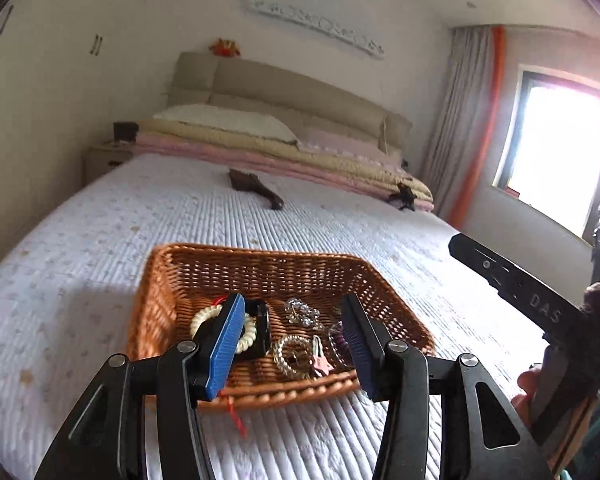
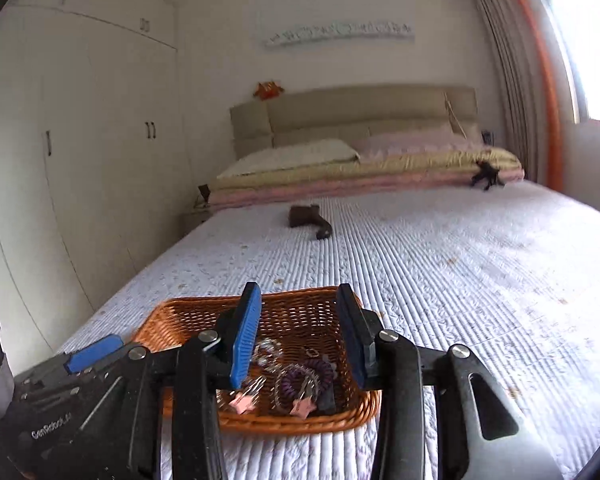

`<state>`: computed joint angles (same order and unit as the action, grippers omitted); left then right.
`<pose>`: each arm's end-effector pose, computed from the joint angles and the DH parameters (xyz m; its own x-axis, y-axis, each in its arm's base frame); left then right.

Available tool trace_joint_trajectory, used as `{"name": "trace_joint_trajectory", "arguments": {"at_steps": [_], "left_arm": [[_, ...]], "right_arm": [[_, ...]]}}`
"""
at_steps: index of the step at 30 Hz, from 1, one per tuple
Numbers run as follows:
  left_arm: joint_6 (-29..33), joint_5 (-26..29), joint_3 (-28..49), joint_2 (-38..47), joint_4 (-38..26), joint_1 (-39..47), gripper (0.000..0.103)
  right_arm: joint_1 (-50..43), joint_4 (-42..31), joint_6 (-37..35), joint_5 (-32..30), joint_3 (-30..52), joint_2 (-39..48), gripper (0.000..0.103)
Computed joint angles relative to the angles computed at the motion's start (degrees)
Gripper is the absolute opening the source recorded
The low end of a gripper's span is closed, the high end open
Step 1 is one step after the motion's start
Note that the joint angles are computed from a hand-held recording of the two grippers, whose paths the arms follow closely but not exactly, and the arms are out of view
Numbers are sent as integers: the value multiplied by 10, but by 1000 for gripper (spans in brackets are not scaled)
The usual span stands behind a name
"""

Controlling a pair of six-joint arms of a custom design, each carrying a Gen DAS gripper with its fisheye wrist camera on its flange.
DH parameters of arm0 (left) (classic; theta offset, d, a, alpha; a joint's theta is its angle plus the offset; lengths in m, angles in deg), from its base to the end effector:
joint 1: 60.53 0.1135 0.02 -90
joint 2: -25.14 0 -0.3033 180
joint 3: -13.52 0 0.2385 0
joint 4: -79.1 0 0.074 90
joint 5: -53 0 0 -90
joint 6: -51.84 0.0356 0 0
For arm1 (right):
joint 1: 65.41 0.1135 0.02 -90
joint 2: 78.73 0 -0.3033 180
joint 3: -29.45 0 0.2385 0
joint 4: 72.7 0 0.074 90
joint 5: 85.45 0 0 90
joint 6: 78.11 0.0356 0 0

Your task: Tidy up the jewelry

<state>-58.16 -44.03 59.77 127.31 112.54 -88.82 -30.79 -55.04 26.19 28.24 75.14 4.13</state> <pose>0.2826 -0.1472 0.1706 -0.4432 -0.1470 -0.8843 0.2333 0.9336 -0.2721 0.2326 0.1432 0.2347 -0.3178 0.0554 -0.9465 -0.1342 0.9856 0.1028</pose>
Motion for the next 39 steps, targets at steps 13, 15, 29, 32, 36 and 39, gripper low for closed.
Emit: {"name": "trace_joint_trajectory", "arguments": {"at_steps": [13, 15, 29, 32, 36, 39], "left_arm": [[-67, -447, -279, -47, 172, -290, 81], [-57, -487, -275, 23, 218, -303, 81], [-107, -365, -274, 51, 203, -217, 81], [-105, -371, -265, 46, 185, -220, 81], [-106, -372, -259, 43, 175, -219, 81], [-109, -379, -259, 41, 172, -223, 81]], "right_arm": [[366, -73, 217, 350, -172, -40, 76], [381, -54, 204, 364, -171, -12, 76], [367, -26, 184, 349, -168, 18, 89], [358, -17, 175, 344, -166, 25, 92], [365, -21, 178, 352, -167, 21, 92], [365, -19, 183, 355, -170, 19, 92]]}}
